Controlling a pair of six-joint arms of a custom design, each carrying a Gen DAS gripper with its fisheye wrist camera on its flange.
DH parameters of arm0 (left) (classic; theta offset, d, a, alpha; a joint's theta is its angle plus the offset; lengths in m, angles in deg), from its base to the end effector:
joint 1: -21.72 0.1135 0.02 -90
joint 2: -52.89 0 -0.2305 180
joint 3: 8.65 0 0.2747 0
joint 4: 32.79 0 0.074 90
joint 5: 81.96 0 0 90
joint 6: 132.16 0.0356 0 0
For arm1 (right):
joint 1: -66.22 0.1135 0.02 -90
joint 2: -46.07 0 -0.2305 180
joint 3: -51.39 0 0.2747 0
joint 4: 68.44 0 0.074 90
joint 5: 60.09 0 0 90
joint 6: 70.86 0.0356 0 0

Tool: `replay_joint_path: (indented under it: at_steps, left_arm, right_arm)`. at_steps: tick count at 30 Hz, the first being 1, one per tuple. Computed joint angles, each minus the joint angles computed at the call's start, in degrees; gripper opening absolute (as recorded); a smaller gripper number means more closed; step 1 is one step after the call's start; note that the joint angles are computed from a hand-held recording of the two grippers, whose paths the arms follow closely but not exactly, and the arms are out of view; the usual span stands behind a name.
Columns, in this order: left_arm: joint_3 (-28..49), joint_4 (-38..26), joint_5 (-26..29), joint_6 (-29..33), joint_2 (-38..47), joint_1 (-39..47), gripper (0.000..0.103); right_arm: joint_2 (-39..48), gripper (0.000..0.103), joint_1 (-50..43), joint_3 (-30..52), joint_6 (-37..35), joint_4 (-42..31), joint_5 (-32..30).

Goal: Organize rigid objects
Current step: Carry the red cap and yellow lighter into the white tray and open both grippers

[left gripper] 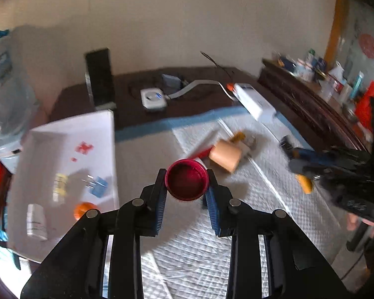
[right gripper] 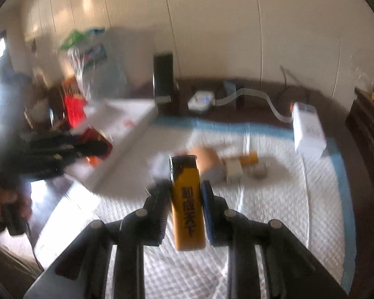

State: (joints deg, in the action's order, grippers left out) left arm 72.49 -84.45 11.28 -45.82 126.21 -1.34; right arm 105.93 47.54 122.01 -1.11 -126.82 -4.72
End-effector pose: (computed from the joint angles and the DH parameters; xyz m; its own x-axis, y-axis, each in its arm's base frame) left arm 0.2798 -0.1213 0.2958 -0.6634 0.2131 -0.7173 0.3870 0.9181 -0.0851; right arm 0.2374 -0.0589 0.2878 -0.6221 -0.0903 -0.7777 -0.3354 0.9283 0.1605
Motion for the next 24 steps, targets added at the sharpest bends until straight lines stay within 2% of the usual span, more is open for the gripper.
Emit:
replay_joint_path:
  at_steps: [5, 8, 14, 24]
  left_arm:
    - [1.5, -1.6, -0.9, 0.8, -4.6, 5.2, 0.029]
    - [2.1, -2.6, -1.3, 2.1, -7.4, 9.3, 0.029]
    - [2.3, -4.1, 2.1, 4.4, -9.9, 19.1, 0.029]
    - [2.1, -5.5, 8.1, 9.6, -12.2, 31.9, 0.029]
  right_arm:
    - [-2.8, 0.024, 3.9, 4.5, 9.5, 3.1, 0.5]
    - [-3.8, 0.024, 8.4, 6.4, 14.4, 6.0, 3.5]
    - [-3.4, 0.024, 18.2, 8.1, 22.3, 10.8, 11.3]
    - [0.1, 0.024, 28.2, 11.3, 27.0, 13.5, 17.9]
